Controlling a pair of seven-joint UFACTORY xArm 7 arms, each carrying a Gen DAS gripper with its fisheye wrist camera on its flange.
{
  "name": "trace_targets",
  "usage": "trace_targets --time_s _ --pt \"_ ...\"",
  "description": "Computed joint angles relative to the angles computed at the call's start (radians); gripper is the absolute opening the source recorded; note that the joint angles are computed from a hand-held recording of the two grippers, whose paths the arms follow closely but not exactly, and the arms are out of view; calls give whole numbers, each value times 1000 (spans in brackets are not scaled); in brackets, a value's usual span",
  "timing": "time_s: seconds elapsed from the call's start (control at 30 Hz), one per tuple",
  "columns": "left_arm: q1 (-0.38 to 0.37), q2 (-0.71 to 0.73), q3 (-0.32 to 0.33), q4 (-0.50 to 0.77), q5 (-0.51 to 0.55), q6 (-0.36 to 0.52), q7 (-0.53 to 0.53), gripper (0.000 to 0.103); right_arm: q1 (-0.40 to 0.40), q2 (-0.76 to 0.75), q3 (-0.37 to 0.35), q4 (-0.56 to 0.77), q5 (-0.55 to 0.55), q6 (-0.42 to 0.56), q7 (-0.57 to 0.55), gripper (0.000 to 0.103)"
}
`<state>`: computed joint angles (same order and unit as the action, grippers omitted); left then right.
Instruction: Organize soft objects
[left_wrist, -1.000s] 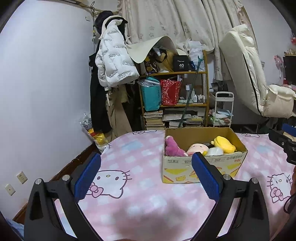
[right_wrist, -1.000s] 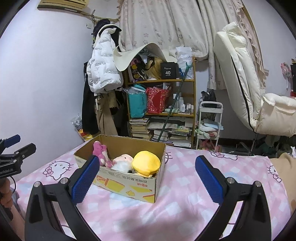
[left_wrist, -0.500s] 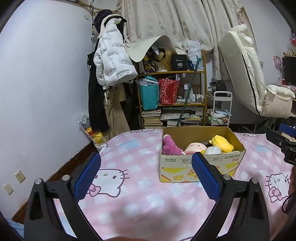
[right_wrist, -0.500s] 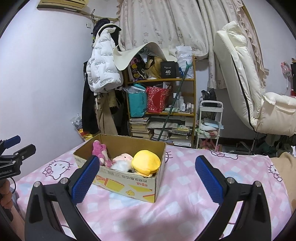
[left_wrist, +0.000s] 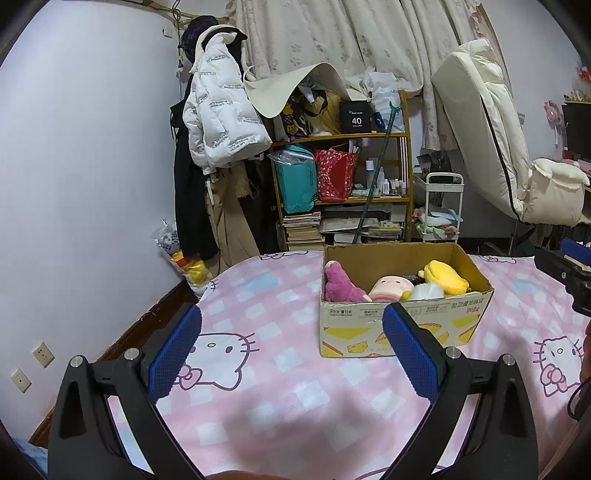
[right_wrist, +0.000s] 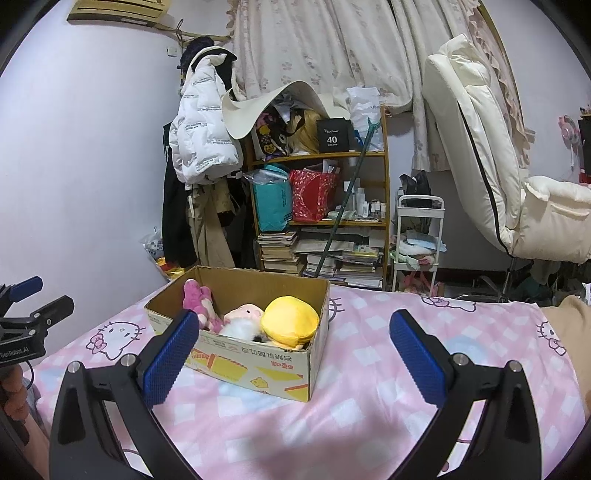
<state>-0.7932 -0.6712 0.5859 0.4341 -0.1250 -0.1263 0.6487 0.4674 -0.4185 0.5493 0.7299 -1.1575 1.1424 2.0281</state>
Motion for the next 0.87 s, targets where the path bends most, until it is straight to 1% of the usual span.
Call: trace_targets --time_s 0.37,0.67,0.87 --pt "3 2 -5 -2 2 -4 -4 97 11 21 -1 9 0 20 19 103" --pt "3 1 -4 -3 5 -3 -7 97 20 39 -13 14 -9 16 29 103" --pt "17 7 -14 -8 12 -18 -17 97 27 43 -18 17 -11 20 31 103"
